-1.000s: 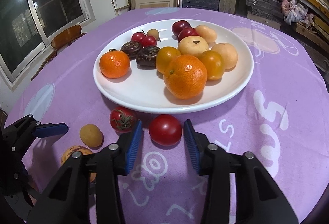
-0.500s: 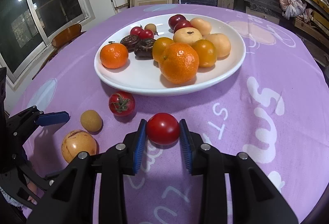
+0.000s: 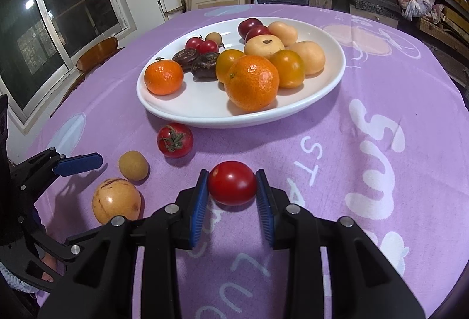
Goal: Organize fruits
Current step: 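Grasp the red tomato with the right gripper while the left gripper grasps the spotted tan pear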
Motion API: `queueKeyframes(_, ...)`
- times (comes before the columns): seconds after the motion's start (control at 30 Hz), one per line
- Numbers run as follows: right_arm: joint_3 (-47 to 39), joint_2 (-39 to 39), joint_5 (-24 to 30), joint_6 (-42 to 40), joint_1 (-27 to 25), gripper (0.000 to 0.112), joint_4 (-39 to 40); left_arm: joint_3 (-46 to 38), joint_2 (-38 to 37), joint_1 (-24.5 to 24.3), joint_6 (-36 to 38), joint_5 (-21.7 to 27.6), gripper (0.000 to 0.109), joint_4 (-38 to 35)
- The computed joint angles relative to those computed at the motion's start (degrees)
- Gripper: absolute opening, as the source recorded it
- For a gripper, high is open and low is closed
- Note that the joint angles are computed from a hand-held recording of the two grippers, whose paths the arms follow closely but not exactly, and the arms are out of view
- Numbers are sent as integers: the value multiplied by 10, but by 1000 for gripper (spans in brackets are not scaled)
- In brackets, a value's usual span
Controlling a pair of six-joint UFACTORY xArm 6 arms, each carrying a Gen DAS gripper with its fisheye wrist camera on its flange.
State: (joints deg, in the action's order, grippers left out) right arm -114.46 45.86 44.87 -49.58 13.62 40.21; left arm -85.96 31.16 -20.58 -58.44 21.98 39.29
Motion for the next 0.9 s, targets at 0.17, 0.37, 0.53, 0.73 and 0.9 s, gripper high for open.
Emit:
queueKeyframes(0.17, 0, 0, -1, 0, 0, 32, 0, 1, 1, -1, 11, -2, 79, -9)
queueKeyframes(0.37, 0, 0, -1, 0, 0, 32, 0, -2, 3, -4, 18, 2, 68, -7)
queueKeyframes(0.53, 0, 0, 0, 0, 0, 32, 0, -10, 7, -9, 29, 14, 45, -4)
queueKeyframes(0.73, 1, -1, -1, 0, 0, 32, -1, -11, 8, -9, 28, 15, 45, -1)
queueKeyframes(0.9, 0, 0, -1, 1, 0, 32, -1, -12, 3, -13, -3, 24, 45, 42)
